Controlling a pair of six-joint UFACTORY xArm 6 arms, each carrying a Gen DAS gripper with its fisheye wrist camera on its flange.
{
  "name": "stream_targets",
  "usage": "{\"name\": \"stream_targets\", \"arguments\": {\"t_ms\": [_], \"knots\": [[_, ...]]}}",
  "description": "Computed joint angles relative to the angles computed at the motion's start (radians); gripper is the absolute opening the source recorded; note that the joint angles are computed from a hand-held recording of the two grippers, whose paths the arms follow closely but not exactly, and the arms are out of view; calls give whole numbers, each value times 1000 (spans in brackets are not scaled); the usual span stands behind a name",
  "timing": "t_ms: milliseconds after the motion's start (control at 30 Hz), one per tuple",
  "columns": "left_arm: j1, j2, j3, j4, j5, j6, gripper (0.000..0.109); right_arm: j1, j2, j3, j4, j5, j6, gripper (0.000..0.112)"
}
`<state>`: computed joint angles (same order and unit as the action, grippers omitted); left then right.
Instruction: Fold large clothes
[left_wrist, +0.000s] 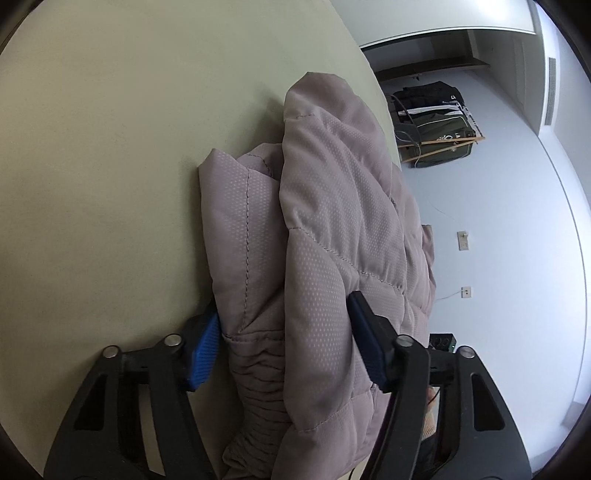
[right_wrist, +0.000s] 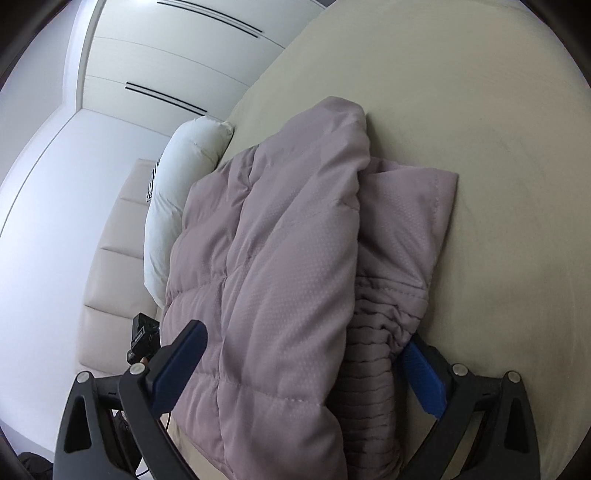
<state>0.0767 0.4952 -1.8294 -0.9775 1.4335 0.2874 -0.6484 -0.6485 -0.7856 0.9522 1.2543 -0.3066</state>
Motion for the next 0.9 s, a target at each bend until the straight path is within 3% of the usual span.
{"name": "stream_targets", "arguments": {"t_ms": [233, 300, 367, 500, 667, 900], "knots": [[-7, 28, -7, -35, 4, -16, 52, 94, 135, -86, -31, -33, -16, 90], [-20, 43, -11, -47, -18, -21, 45, 91, 126, -80, -16, -36, -16, 77], [-24, 35, 10, -75, -29, -8, 32, 78, 79, -52, -10, -35, -28, 67], [-29, -21, 59, -68, -51, 28, 25, 103, 2, -34, -43, -66, 6, 51], [2, -126, 138, -85, -24, 57, 22, 152, -152, 8, -84, -95, 95, 45], [113, -327, 311, -82, 83, 114, 21, 207, -471, 90, -120, -26, 291, 44]]}}
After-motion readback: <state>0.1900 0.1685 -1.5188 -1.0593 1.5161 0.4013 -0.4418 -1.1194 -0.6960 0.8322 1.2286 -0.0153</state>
